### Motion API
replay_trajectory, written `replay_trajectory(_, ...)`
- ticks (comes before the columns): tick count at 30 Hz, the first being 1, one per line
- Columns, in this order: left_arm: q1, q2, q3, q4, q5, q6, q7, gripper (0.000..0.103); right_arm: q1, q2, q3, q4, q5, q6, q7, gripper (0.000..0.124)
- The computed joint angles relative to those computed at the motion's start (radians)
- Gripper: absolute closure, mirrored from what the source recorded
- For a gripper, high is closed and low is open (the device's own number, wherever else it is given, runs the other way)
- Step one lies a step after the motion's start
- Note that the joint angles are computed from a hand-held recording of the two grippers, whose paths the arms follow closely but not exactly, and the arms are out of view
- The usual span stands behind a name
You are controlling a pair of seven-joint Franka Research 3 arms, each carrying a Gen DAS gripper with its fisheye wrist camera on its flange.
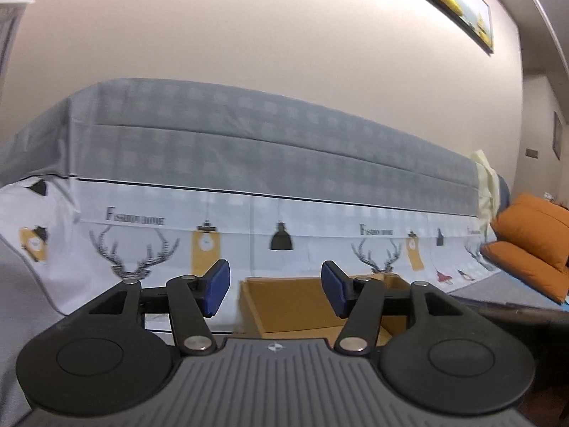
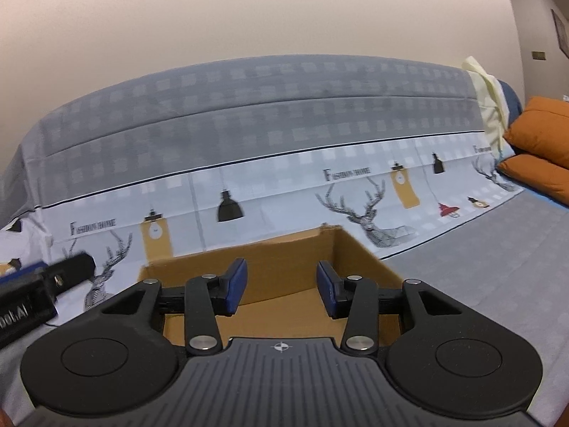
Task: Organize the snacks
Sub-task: 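Move both tools back from the box to the snack pile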
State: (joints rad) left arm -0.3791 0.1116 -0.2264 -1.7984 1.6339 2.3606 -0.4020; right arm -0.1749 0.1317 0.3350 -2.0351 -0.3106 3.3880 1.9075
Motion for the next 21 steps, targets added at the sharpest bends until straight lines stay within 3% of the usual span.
replay_trajectory(2, 0.01, -0.038, -0.006, -0.037, -0.033, -0.015, 0.008, 0.04, -0.003, -0.004, 0.015, -0.009, -0.017, 0.009, 0.01, 0.078)
replay_trajectory(4, 0.031, -0.08, -0.001, -0.079, -0.063, 0.028, 0.007, 0.04, -0.01, -0.007, 0.032, -0.017, -0.058, 0.018, 0.037, 0.078)
replay_trajectory(7, 0.055, -0.129, -0.012, -0.121, -0.138, -0.019, 0.059, 0.059, -0.042, -0.007, 0.069, -0.021, -0.175, 0.036, 0.124, 0.078)
replay_trajectory(9, 0.085, -0.168, -0.006, -0.153, -0.202, 0.002, 0.084, 0.079, -0.087, -0.002, 0.113, -0.014, -0.288, 0.05, 0.213, 0.078)
replay_trajectory(10, 0.102, -0.187, -0.002, -0.169, -0.237, 0.015, 0.098, 0.081, -0.102, 0.0, 0.128, -0.012, -0.339, 0.062, 0.251, 0.078)
replay_trajectory(15, 0.192, -0.249, 0.014, -0.222, -0.367, 0.037, 0.239, 0.082, -0.126, 0.02, 0.163, 0.017, -0.546, 0.126, 0.406, 0.078)
replay_trajectory(18, 0.244, -0.294, 0.025, -0.295, -0.421, 0.07, 0.249, 0.082, -0.137, 0.032, 0.182, 0.043, -0.69, 0.15, 0.526, 0.078)
replay_trajectory(21, 0.277, -0.322, 0.054, -0.359, -0.642, 0.116, 0.291, 0.082, -0.165, 0.058, 0.219, 0.103, -0.95, 0.16, 0.742, 0.078)
